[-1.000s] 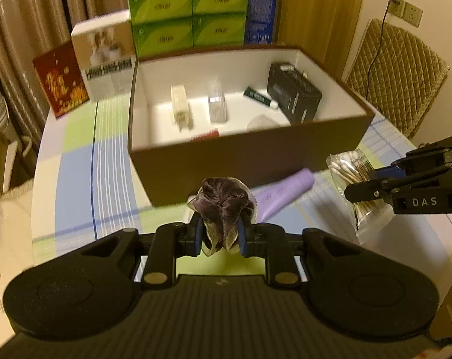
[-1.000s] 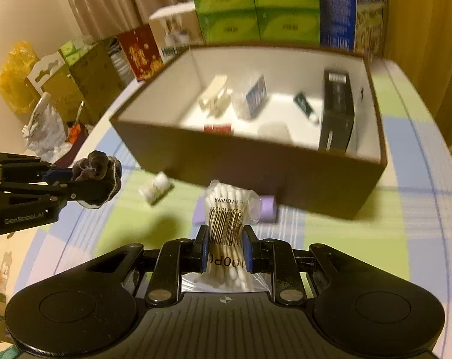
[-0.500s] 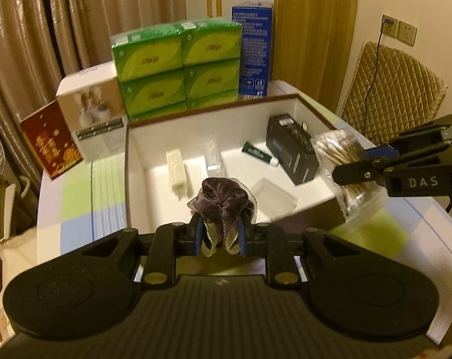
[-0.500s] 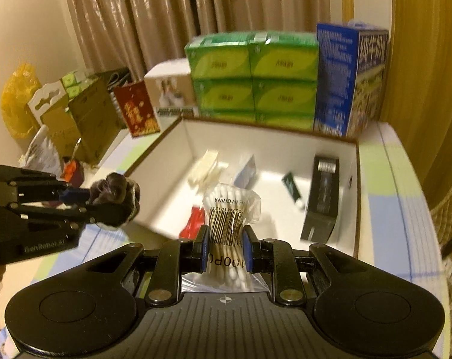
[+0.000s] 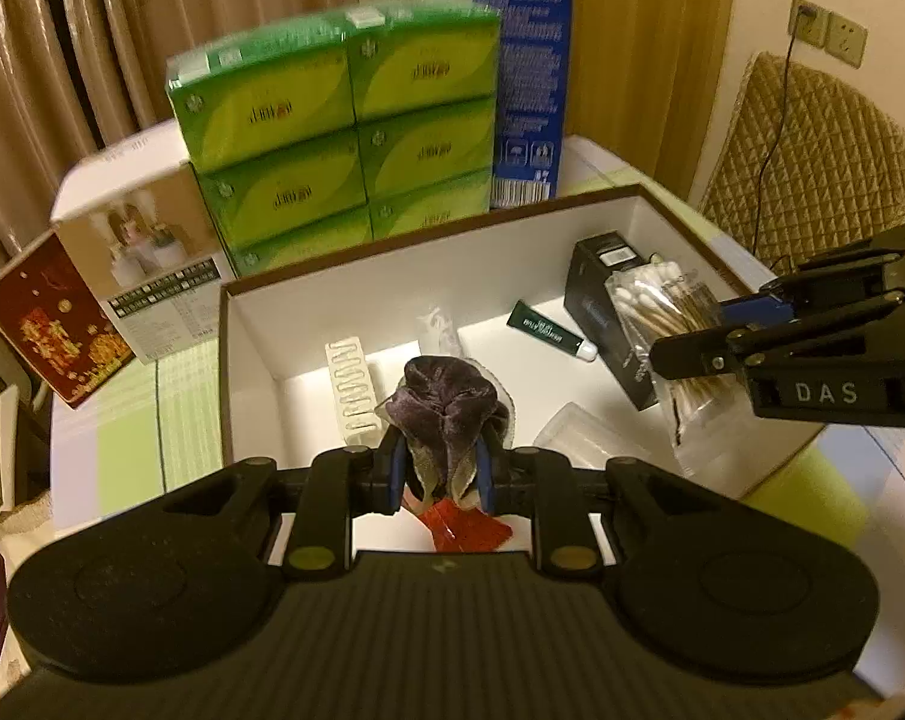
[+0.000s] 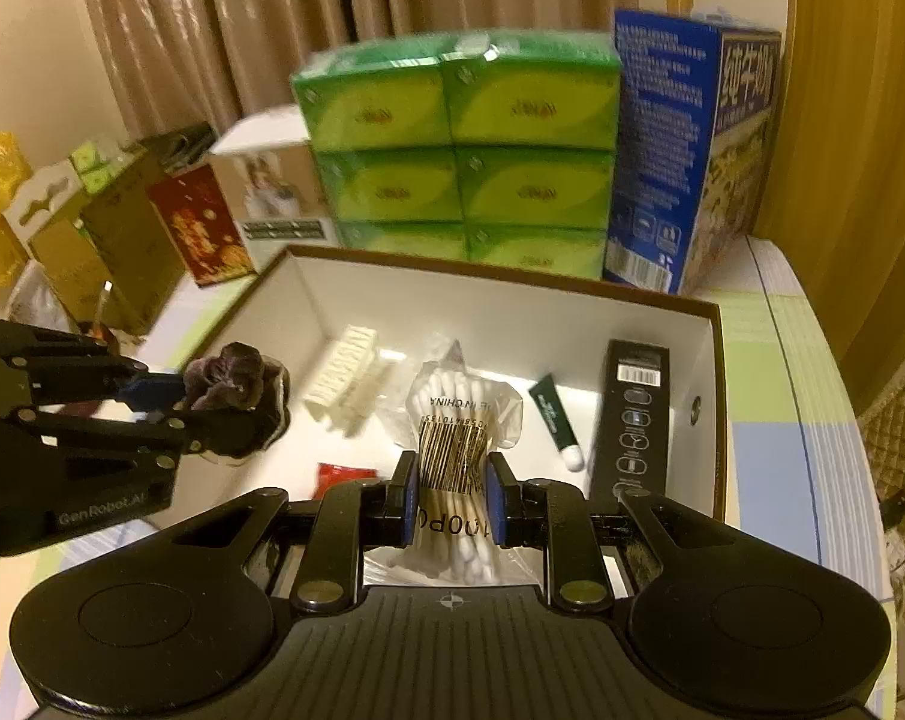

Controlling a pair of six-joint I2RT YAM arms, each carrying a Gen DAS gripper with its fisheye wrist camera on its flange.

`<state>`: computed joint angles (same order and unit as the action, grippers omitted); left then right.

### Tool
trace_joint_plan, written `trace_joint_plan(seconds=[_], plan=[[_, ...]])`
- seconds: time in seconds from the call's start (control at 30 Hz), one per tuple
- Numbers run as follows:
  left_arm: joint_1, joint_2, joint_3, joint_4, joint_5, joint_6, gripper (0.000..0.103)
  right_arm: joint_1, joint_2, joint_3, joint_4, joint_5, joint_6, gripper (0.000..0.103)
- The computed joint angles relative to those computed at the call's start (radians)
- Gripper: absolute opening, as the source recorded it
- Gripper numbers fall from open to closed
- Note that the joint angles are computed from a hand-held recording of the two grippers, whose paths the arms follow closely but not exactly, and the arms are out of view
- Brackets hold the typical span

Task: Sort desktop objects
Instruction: 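Carry the scrunchie and swab bag into the brown box and release both, then withdraw both tools from the box back over the table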

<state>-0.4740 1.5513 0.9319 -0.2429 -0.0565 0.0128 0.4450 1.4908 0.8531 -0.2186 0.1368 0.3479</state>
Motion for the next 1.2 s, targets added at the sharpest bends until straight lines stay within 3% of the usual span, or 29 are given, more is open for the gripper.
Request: trace_joint_plan(seconds=[0.23, 0.53, 0.83, 0.9, 0.97, 1.2], plan=[[0.025, 0.114, 0.055, -0.009, 0.011, 0.014, 0.019, -0.069, 0.073, 0.004, -0.012, -0.032, -0.058, 0.02], [0.063, 0.171, 0.08, -0.06, 0.0, 0.085, 0.019, -0.135, 0.165, 0.071, -0.156, -0.071, -0.173, 0.02], [0.074, 0.199, 0.094, -0.086, -0.006, 0.096, 0.019, -0.131, 0.239, 0.125, -0.227, -0.034, -0.205, 0.021], [0.074, 0.2, 0.093, -0.088, -0.007, 0.094, 0.02, -0.132, 0.233, 0.122, -0.227, -0.037, -0.208, 0.032], [0.075, 0.201, 0.092, -0.089, -0.008, 0.095, 0.02, -0.128, 0.214, 0.109, -0.216, -0.024, -0.211, 0.054], [0.072, 0.206, 0.092, -0.099, -0.015, 0.095, 0.022, -0.128, 0.186, 0.104, -0.213, -0.028, -0.189, 0.057]])
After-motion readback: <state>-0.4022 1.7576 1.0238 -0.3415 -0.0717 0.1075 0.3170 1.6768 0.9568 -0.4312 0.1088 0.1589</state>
